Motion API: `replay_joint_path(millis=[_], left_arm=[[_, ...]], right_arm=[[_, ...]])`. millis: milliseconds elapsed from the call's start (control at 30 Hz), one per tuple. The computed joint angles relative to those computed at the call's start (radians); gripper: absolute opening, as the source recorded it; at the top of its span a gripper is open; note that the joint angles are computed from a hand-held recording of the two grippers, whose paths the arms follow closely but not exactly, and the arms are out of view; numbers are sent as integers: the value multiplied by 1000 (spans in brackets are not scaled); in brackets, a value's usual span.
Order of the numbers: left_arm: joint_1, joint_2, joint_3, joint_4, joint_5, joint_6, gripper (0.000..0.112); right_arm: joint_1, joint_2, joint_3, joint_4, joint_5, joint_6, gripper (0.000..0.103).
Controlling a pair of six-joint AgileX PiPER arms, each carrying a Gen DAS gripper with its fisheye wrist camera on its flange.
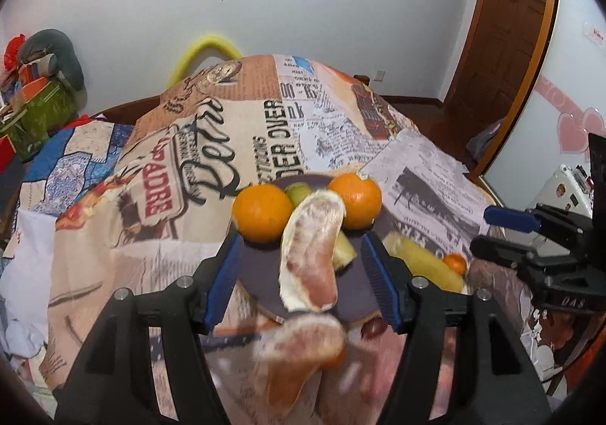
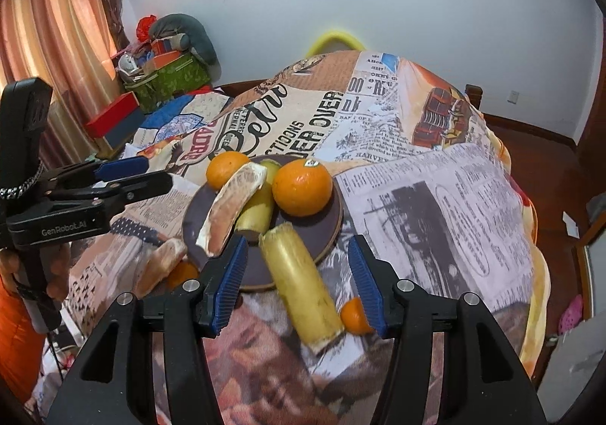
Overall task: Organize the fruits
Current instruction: 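Lower both held pieces onto the plate and open both tools, then grasp a second pomelo segment with the left tool while the right tool grasps another yellow stalk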
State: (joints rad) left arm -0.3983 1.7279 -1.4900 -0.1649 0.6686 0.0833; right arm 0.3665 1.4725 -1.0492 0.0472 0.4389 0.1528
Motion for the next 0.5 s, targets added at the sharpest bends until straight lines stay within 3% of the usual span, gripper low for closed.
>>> replay_joint_path(millis=[500], left_arm=[[-13,-92,275,-30,-52,48,65]], right_arm=[[35,-42,111,6,-10,43,52]])
